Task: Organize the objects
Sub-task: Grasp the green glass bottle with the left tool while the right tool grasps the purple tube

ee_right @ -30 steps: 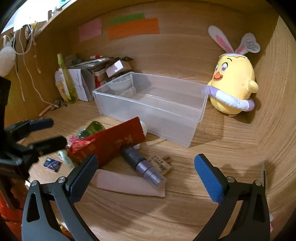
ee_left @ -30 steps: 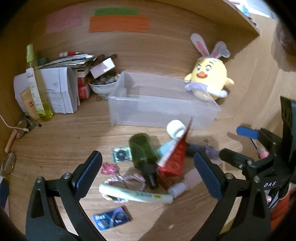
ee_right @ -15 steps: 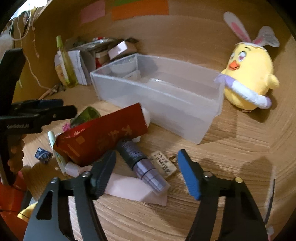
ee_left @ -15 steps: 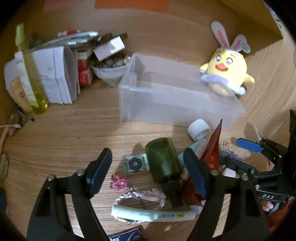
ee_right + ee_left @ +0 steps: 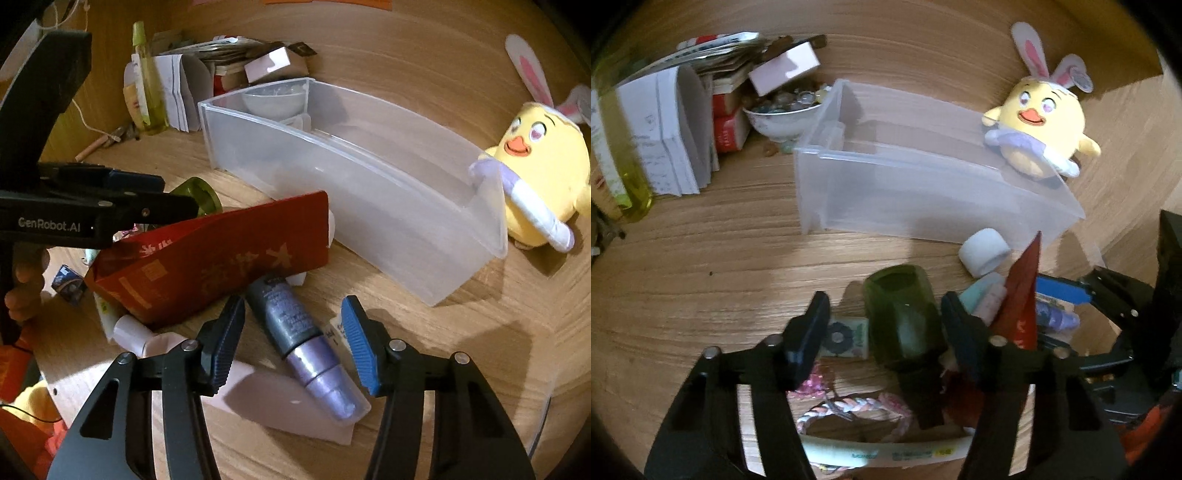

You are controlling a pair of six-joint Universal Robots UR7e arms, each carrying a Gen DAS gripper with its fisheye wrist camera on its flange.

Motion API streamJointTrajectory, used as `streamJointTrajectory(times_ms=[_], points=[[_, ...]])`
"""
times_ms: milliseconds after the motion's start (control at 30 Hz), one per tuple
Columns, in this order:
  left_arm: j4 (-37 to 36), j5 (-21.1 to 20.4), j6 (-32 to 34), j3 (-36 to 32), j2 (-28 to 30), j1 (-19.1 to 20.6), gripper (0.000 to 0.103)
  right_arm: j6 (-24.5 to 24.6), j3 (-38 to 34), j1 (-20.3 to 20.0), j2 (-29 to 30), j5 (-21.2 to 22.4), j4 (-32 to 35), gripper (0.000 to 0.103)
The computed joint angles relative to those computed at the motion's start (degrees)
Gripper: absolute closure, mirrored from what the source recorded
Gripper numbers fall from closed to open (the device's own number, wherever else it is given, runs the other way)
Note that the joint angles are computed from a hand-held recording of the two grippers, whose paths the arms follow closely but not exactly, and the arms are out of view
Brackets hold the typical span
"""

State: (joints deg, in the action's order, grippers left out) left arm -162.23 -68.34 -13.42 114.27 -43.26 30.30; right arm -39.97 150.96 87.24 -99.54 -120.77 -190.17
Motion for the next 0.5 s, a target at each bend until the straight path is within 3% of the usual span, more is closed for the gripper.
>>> streamJointTrajectory(times_ms=[100,200,367,500], points=[[0.47,-1.21,0.91,-0.50,0.34,0.27,0.060,-0.85,-0.27,0.19,1.11,-0.40,-1.07,0.054],[0.57,-1.67,1.20,-0.78,0.67,0.52,0.060,-1.99,-0.56,0.53,2.78,-1.39,-2.40,0.055],[-0.52,-1.15,0.46,-0.41,0.56,0.43,0.060,-2.08,-0.64,0.35,2.62,-0.81,-1.48,0.079],[-2.78,-0.02,-0.27,1.06,-0.44,-0.24,0.061,-0.99,-0.04,-0.72,-1.16,1.33,1.33,0.079]])
